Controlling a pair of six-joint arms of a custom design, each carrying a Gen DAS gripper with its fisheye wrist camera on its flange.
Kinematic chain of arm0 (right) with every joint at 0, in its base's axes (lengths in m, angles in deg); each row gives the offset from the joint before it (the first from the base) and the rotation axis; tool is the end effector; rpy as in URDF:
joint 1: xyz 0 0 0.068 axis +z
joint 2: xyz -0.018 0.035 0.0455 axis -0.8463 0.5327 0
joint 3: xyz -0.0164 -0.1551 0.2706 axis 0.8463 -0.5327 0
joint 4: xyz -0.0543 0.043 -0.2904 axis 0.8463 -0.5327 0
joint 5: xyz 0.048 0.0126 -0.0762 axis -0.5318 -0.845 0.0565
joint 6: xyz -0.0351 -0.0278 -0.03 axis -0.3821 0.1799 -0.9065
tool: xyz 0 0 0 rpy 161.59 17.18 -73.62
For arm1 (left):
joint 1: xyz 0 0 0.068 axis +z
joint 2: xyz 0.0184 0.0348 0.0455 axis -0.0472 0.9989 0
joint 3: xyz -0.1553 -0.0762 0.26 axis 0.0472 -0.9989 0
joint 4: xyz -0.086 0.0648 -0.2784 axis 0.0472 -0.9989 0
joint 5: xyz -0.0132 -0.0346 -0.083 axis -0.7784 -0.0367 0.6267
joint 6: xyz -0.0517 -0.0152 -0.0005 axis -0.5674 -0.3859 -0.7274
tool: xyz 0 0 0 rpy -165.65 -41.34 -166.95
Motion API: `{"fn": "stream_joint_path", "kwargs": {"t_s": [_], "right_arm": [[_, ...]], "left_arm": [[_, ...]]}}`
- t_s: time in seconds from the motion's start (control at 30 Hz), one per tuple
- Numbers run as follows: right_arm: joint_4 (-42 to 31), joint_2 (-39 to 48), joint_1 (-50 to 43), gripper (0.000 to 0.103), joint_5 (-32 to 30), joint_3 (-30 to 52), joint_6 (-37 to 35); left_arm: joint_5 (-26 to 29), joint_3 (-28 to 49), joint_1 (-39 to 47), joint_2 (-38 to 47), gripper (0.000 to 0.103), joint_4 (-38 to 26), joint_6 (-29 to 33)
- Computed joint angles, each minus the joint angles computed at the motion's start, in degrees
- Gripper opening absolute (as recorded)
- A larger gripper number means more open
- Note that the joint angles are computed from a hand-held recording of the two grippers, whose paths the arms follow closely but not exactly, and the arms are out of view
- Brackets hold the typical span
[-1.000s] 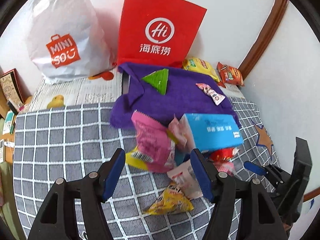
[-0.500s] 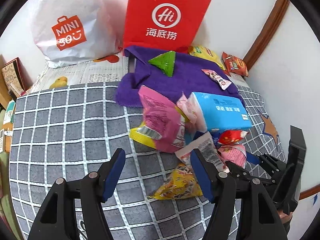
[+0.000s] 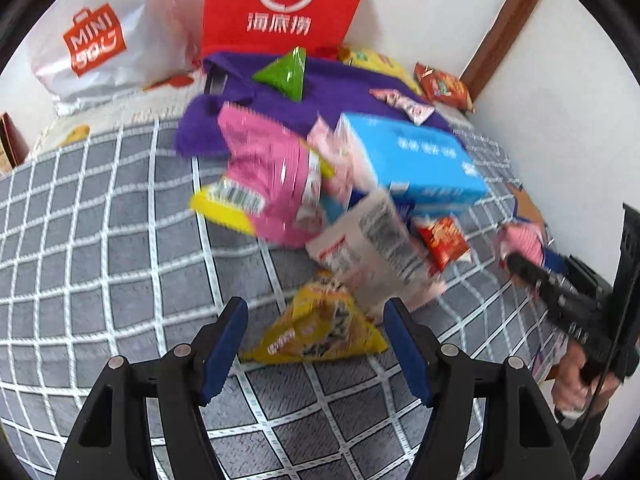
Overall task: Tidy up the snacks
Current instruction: 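Return both grippers to the snack pile and grasp a pink packet with the right gripper, then grasp the yellow snack packet with the left gripper while the right gripper holds the pink packet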
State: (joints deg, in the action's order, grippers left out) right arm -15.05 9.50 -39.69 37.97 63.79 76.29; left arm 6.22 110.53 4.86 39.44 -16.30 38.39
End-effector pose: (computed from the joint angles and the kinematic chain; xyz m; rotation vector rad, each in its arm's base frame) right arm 0.2217 0.0641 0.1521 0.2243 2.4678 0.0236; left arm 0.3275 0.0270 0.1450 0.6141 2.6163 -0.4943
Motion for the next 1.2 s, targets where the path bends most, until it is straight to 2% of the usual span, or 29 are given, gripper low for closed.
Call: {"fn": "stream_joint_path", "kwargs": {"t_s": [0.23,0.33,0.37,0.5,0.7,0.9,1.2], "right_arm": [[9.83,5.53,-4.05,0.055,-0.65,-4.01,1.61],[11.7,6.45,-3.61,0.055,0.58,-4.23,1.13],[12.41,6.81,-3.36,0.055,1.22,-4.35,1.05],[14.91,8.47,-2.7,0.056,2.73,-4.84,0.74],[15.47,9.16,-4.11,0.057,0.74,-4.93,0.52],[14.37,10.71,-4.36,0.057,0.91,-3.83,0.57],[11.91,13.74,-5.01,0.059,0.8,-1.42,0.57]], "left_arm": [[-1.62,-6.03,-0.78,-0.44,0.068,9.66,0.54],[0.14,-6.99,-0.4,0.14,0.068,12.57,-0.59],[0.87,-7.34,-0.19,0.32,0.064,13.64,-0.82],[2.39,-8.77,0.36,0.49,0.06,16.71,-0.19],[5.24,-11.39,1.51,1.25,0.059,22.77,-1.12],[7.25,-9.97,2.26,2.64,0.059,21.64,-2.35],[3.59,-12.03,0.31,0.94,0.058,24.61,-3.83]]}}
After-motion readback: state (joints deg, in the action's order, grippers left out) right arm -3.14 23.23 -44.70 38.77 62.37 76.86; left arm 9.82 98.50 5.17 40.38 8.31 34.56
